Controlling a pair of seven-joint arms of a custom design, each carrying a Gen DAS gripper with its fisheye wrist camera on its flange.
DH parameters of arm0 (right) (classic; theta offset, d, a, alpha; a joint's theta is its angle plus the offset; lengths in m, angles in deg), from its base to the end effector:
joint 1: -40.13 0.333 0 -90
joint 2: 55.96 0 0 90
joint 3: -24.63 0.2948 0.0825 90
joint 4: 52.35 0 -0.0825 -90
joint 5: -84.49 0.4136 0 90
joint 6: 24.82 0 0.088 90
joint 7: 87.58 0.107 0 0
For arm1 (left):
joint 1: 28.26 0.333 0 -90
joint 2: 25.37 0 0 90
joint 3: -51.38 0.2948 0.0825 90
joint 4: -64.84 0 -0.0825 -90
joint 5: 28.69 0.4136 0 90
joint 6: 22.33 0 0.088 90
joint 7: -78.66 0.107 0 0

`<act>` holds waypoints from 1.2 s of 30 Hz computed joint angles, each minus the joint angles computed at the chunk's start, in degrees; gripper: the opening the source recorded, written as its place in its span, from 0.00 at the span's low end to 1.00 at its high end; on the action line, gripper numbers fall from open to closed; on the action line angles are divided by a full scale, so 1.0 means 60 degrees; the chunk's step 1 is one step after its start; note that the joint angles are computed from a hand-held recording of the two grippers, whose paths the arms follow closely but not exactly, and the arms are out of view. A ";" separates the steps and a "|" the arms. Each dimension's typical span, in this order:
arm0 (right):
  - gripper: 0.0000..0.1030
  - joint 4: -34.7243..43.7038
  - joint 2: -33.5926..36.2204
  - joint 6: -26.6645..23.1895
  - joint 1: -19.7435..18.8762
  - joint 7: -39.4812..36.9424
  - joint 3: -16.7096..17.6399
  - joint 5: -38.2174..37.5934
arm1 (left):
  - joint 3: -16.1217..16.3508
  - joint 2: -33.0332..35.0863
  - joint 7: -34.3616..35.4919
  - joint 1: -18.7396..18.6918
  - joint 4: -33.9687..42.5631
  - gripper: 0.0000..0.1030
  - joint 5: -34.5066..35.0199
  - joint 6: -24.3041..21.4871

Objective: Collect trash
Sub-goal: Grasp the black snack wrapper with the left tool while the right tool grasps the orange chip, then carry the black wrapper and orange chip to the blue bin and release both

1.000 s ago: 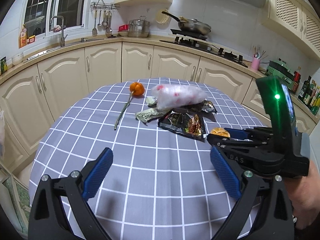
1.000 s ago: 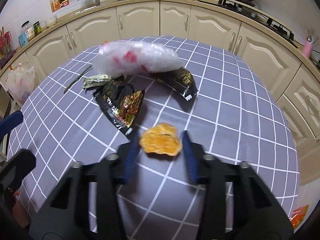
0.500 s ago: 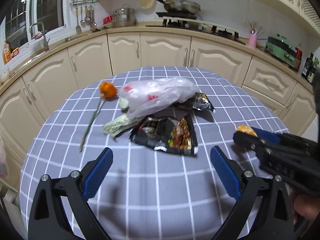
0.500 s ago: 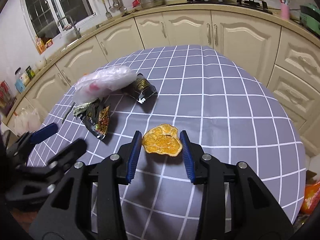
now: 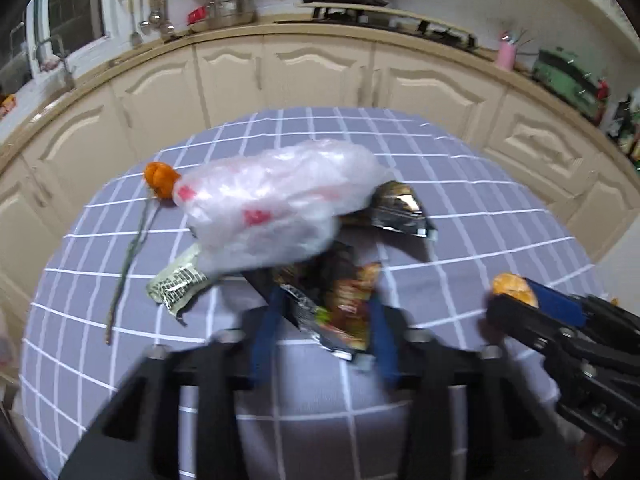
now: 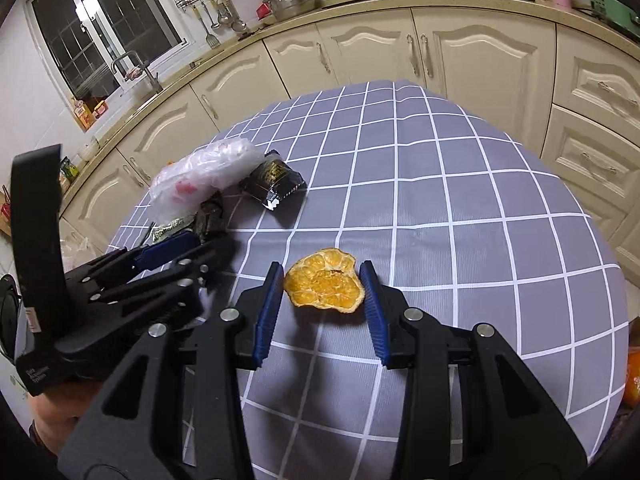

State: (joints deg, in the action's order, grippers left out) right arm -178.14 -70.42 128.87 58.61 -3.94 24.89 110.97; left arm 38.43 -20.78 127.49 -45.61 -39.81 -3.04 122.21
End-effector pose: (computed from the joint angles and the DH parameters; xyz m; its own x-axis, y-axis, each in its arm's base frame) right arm 0.5324 0.1660 0.5426 0.2213 -0.9115 -0.3468 -0.7758 0.0509 -0.6289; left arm 0.5667 -0.3314 0.5259 -0.1024 -0.9939 0.0400 -0.7645 0.0529 -0.6424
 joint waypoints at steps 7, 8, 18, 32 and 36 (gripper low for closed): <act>0.38 -0.0446 -0.0474 0.0273 -0.0106 0.0486 0.0185 -0.0705 | -0.0092 -0.1022 0.0473 0.0152 -0.1393 0.10 -0.0830 0.1222; 0.38 -0.0579 -0.0623 0.0288 -0.0102 0.0546 0.0196 -0.0800 | -0.0113 -0.1156 0.0512 0.0191 -0.1568 0.10 -0.0956 0.1417; 0.38 -0.1776 -0.2127 0.0381 -0.0128 0.1253 0.0273 -0.1840 | -0.0611 -0.3103 0.0408 0.0446 -0.3795 0.10 -0.1769 0.2934; 0.38 -0.3014 -0.4738 0.0237 -0.0357 0.2019 0.0269 -0.2867 | -0.1302 -0.4492 0.0293 0.0445 -0.4350 0.10 -0.1900 0.3480; 0.38 -0.3319 -0.5439 0.0149 -0.0687 0.2251 0.0270 -0.3161 | -0.1555 -0.4562 0.0246 0.0483 -0.4123 0.10 -0.1774 0.3573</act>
State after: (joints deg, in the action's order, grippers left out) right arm -198.05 -103.06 129.76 54.49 9.56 26.51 92.00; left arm 29.10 -48.15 128.96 -42.71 -64.55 -13.68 143.65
